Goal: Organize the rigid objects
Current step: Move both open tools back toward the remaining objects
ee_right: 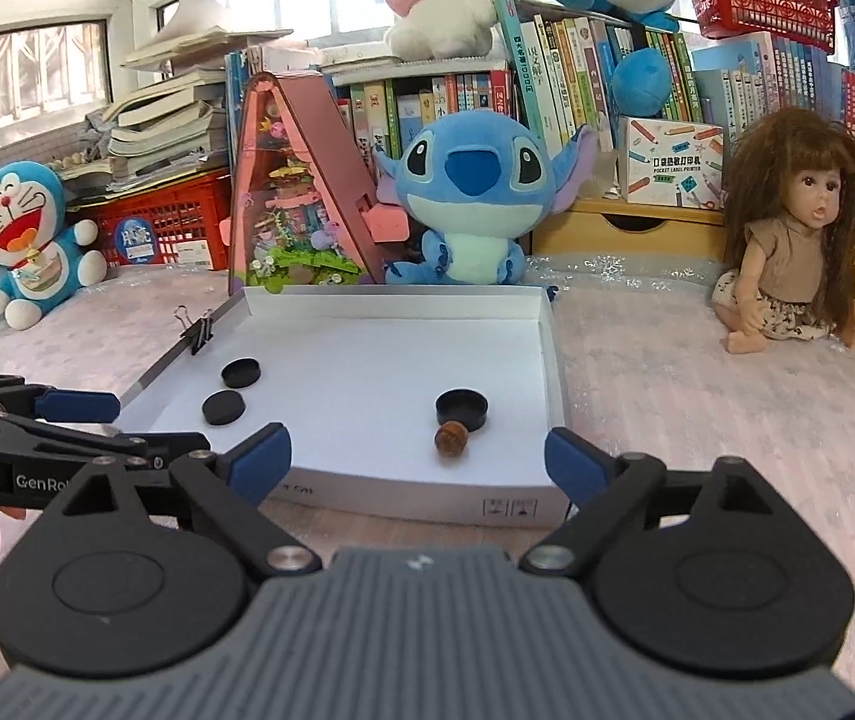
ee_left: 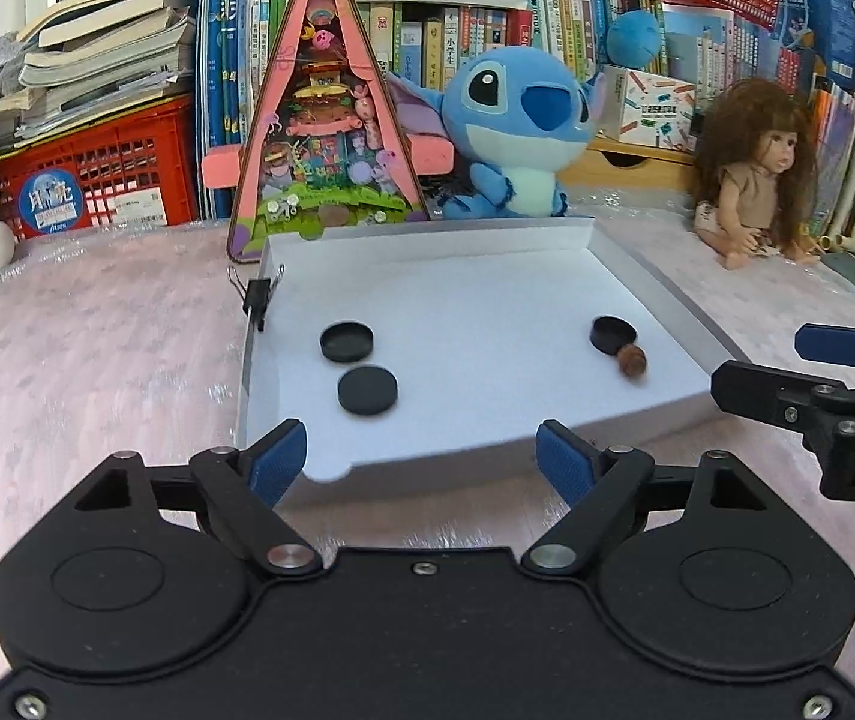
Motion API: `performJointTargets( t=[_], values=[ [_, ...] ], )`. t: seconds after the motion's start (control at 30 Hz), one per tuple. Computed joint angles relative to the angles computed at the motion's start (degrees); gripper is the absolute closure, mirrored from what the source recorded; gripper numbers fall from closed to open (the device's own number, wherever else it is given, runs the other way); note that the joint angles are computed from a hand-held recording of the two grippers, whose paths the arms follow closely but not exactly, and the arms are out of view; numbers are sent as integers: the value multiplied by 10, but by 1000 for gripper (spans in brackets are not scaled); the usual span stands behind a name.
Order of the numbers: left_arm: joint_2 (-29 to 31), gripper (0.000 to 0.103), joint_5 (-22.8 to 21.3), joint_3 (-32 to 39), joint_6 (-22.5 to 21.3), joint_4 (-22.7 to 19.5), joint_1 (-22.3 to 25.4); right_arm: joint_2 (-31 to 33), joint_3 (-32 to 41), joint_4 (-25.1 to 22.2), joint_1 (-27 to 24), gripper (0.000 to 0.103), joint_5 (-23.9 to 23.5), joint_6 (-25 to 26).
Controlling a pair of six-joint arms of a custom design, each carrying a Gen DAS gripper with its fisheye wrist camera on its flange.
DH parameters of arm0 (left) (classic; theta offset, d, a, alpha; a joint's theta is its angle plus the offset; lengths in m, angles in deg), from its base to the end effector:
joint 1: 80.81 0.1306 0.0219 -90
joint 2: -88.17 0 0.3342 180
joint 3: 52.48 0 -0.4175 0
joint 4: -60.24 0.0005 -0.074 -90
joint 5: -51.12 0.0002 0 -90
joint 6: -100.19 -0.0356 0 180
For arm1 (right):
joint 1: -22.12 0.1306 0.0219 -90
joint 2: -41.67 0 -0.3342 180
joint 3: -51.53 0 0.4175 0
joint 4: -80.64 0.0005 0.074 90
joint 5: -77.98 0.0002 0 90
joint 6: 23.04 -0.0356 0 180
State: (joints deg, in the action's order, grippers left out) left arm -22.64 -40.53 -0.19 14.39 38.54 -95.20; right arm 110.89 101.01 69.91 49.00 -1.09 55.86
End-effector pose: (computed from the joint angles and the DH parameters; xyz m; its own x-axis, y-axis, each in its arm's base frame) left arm 0.3761 -0.0960 0.2531 -0.6193 0.0833 -0.7807 0.1818 0.9826 -0.0393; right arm 0.3512 0.1699 0.2466 -0.5012 -0.0421 -0.8643 -0.2055 0.9760 0.0716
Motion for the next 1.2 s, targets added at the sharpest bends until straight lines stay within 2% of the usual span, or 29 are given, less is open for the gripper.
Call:
performJointTargets(
  t=[0.6, 1.2],
  values=[
    [-158, 19, -11, -111, -12, -27, -27, -107, -90, 5, 64, 2, 52, 16],
    [-291, 20, -6, -193, -29, -93, -29, -199, -167, -39, 125, 2, 115, 17]
  ],
)
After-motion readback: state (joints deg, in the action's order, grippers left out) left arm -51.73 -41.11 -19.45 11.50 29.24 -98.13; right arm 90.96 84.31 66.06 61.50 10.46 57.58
